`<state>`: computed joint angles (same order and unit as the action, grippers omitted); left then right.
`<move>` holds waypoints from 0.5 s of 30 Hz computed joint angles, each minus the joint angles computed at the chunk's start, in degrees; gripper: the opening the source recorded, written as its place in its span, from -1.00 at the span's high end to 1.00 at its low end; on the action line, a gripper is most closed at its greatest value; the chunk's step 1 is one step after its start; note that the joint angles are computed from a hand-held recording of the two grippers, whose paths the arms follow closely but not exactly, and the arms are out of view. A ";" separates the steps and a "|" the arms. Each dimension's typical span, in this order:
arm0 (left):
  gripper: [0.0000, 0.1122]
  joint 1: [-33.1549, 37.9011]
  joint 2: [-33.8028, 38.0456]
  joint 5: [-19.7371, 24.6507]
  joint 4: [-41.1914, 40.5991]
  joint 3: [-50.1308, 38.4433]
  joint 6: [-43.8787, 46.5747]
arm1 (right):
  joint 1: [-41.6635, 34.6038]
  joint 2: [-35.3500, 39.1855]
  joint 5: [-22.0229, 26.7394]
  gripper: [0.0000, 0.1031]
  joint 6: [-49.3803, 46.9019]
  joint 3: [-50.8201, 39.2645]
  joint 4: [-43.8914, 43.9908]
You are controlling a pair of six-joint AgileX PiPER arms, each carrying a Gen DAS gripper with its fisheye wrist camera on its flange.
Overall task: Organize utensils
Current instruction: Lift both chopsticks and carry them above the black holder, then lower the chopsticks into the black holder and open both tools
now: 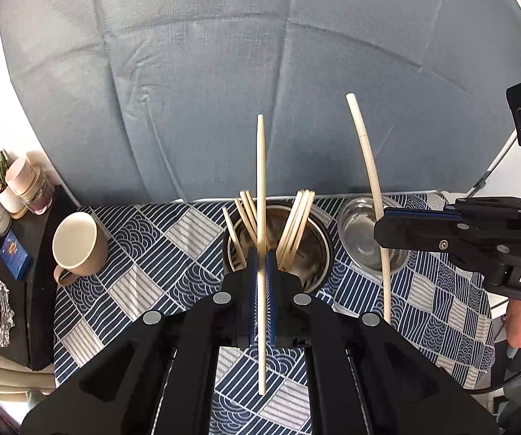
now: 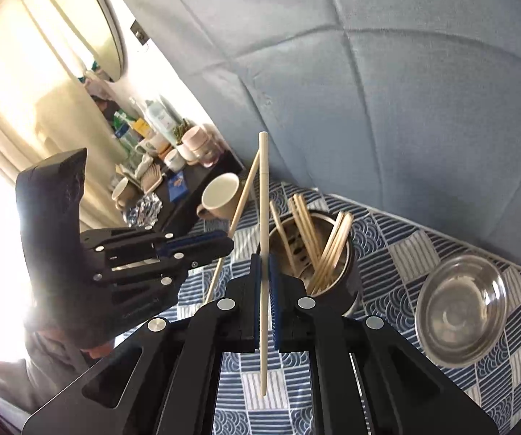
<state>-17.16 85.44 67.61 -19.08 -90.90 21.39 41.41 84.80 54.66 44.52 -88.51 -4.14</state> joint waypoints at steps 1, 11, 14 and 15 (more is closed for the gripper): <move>0.91 -0.03 0.79 -0.05 -0.25 -0.75 -0.06 | -0.69 0.22 -0.45 0.91 -0.45 0.03 0.43; 0.91 -1.80 9.20 -1.22 -1.13 -10.14 -1.30 | -6.57 5.68 1.13 0.91 -6.35 -6.59 4.90; 0.91 -2.81 11.30 -1.79 0.05 -12.58 -1.39 | -7.95 7.77 2.38 0.91 -7.36 -9.58 5.04; 0.91 -3.10 11.95 -1.92 0.40 -13.32 -1.46 | -8.47 8.29 2.28 0.91 -8.07 -10.12 5.58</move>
